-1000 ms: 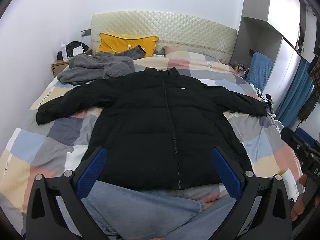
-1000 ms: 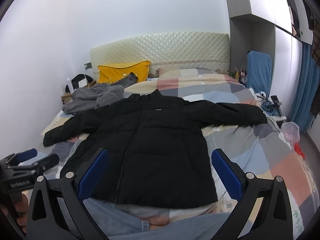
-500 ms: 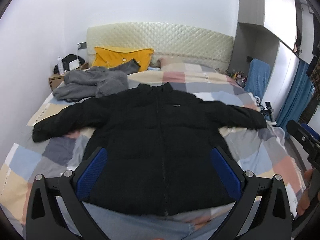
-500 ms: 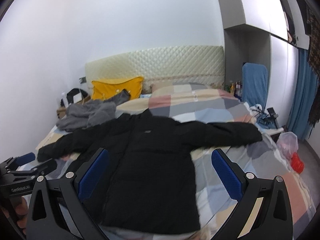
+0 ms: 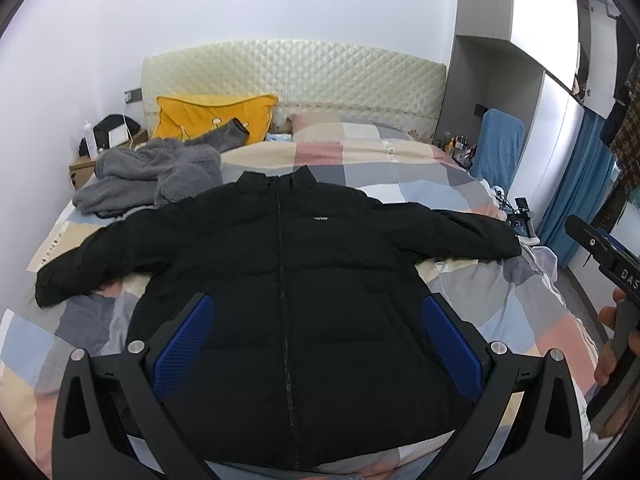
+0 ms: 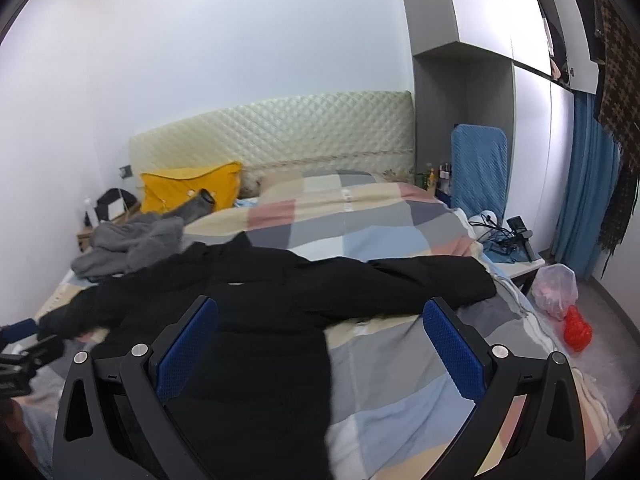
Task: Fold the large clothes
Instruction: 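Reach the right tool to the jacket sleeve cuff and grasp it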
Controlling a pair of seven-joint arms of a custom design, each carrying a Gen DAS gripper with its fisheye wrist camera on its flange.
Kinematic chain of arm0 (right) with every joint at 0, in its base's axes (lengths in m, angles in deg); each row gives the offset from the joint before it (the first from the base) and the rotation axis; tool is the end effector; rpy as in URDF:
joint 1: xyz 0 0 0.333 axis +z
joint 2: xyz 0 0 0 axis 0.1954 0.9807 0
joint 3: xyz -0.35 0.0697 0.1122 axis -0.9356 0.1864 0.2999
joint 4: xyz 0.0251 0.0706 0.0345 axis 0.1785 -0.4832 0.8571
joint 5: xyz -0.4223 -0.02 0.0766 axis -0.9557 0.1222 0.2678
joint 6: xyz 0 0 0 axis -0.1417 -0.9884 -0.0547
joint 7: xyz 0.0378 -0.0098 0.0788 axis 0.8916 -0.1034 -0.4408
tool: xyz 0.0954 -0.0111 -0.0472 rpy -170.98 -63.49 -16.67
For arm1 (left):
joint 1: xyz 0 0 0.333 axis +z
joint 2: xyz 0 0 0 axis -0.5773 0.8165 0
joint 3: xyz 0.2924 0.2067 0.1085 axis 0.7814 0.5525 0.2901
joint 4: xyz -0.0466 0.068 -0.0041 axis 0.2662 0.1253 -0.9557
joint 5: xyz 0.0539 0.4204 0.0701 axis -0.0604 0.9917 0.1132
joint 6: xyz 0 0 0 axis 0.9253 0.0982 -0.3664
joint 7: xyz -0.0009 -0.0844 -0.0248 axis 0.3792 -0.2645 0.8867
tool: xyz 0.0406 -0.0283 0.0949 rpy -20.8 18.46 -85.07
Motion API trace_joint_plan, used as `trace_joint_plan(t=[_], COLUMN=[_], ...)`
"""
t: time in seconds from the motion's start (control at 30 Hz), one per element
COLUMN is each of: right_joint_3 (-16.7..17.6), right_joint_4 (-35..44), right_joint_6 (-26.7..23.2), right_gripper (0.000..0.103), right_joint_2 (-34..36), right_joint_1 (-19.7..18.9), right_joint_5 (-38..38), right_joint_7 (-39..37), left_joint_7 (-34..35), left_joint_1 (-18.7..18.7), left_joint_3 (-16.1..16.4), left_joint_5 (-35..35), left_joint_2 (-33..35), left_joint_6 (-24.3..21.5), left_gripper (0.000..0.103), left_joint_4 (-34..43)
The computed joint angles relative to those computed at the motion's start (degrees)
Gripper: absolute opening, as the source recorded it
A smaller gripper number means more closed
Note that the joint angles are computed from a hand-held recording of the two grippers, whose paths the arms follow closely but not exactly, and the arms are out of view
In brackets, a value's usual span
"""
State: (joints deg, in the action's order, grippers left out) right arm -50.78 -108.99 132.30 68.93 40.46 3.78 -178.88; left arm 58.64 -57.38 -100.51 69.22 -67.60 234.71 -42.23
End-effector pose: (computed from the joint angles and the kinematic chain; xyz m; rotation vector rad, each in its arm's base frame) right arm 0.4769 0.3875 0.6652 -1.2253 1.8942 -1.0346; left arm 0.5550 -0.3995 0.6628 -1.4239 2.0791 -1.0637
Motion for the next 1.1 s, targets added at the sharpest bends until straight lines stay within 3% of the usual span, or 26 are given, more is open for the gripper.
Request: trace_joint_plan(t=[0.13, 0.23, 0.4, 0.47, 0.53, 0.67, 0.77, 0.9, 0.97, 1.03, 1.1], right_joint_3=[-1.86, -4.09, -8.98, -10.94, -11.70, -15.31, -17.93, -19.94, -20.18, -19.45, -18.85], right_joint_4=[-3.80, -8.02, -16.73, -18.96, -19.74, -20.56, -19.41, -18.11, -16.82, -15.63, -14.16], right_joint_6=[1.24, 6.44, 26.96, 35.36, 39.22, 49.33, 51.45, 48.43, 47.56, 46.76, 44.78], right_gripper=[0.103, 0.103, 0.103, 0.103, 0.103, 0.098, 0.095, 0.095, 0.095, 0.096, 0.096], right_joint_2=[-0.97, -2.06, -2.81, -1.10, 0.83, 6.14, 9.34, 11.04, 12.19, 13.26, 14.40], right_joint_1=[-2.33, -5.48, -13.20, -16.76, -19.13, -23.30, -23.92, -23.86, -24.61, -25.88, -26.35], right_joint_5=[-0.89, 0.42, -0.53, -1.45, -2.55, -7.19, -13.25, -23.17, -31.72, -33.80, -31.40], right_joint_7=[3.15, 4.83, 10.37, 14.08, 17.43, 28.25, 38.55, 53.57, 64.95, 67.45, 63.69], left_joint_7=[2.79, 4.16, 3.83, 8.77, 14.33, 6.92, 5.44, 5.71, 6.27, 5.45, 5.40], left_joint_1=[0.07, -0.69, -0.87, 1.28, 2.93, -2.64, -2.35, -1.96, -1.88, -2.73, -2.74], left_joint_3=[-0.11, 0.84, 2.25, 0.39, -0.86, 7.00, 7.57, 7.30, 7.32, 8.38, 8.61], left_joint_5=[-2.65, -2.39, -4.45, -10.56, -16.07, -6.17, -5.59, -6.74, -7.15, -6.24, -6.06], left_joint_2=[2.85, 5.44, 8.57, 10.06, 12.07, 14.99, 17.50, 20.50, 21.96, 23.03, 24.15], left_joint_6=[0.58, -0.08, -0.46, 0.39, 0.51, 1.14, 1.26, -0.31, -1.46, -2.56, -3.42], left_gripper=[0.103, 0.103, 0.103, 0.103, 0.103, 0.103, 0.103, 0.103, 0.103, 0.103, 0.103], left_joint_4=[1.97, 3.86, 5.04, 5.20, 5.93, 7.91, 9.70, 12.33, 13.85, 15.02, 16.41])
